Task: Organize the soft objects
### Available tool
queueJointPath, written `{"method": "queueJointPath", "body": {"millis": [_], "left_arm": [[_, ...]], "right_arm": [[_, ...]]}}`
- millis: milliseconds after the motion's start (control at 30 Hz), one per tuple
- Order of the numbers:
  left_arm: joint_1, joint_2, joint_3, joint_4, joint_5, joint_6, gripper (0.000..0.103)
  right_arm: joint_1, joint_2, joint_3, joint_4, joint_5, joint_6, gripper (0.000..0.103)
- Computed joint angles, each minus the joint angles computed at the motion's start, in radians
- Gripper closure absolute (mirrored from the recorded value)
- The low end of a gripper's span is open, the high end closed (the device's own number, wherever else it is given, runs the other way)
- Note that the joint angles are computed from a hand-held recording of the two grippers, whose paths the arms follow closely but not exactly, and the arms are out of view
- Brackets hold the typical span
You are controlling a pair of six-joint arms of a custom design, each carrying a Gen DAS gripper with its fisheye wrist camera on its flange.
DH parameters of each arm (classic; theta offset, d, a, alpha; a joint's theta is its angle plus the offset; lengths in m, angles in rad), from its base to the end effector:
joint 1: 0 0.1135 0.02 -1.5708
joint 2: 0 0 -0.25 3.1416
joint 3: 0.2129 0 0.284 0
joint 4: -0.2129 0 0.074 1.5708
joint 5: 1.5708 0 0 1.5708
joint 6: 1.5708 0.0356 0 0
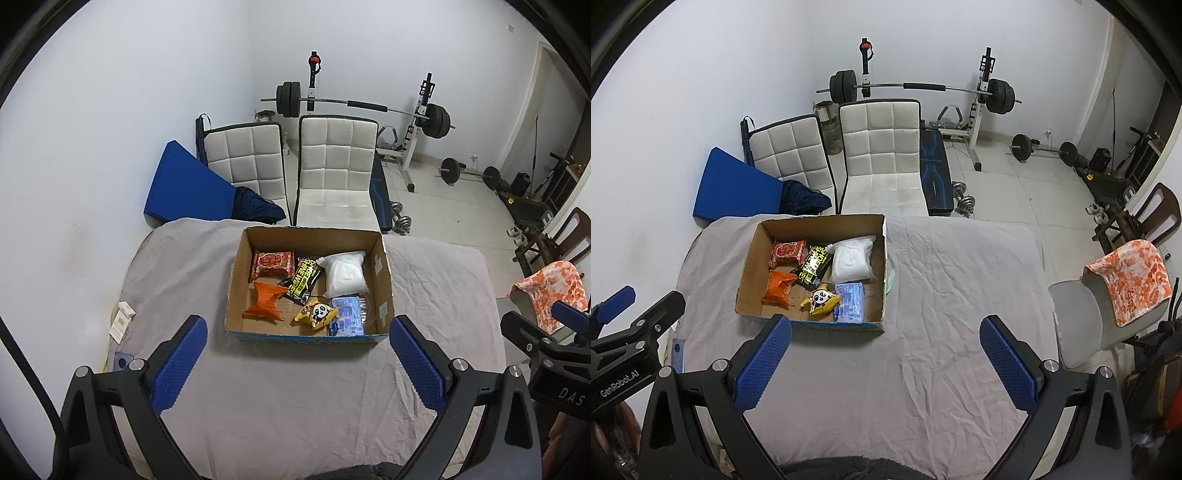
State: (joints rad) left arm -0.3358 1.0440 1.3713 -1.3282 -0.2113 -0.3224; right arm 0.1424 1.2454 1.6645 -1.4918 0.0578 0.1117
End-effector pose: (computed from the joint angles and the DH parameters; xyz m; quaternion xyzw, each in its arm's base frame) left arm 0.1881 -0.0577 0.3841 -0.0232 0.9545 0.0054 0.2972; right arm 0.2196 0.0294 0.4219 -0.0077 0.9687 0.0034 0.2479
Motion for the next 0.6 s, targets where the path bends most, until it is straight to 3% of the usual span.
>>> {"method": "queueJointPath", "body": {"millis": [600], "left_arm": [[0.006, -0.021, -0.011, 0.002, -0.017, -0.012, 0.000]], "right_arm": [[0.000, -0.008, -0.003, -0.001, 0.006, 0.003, 0.000]]}}
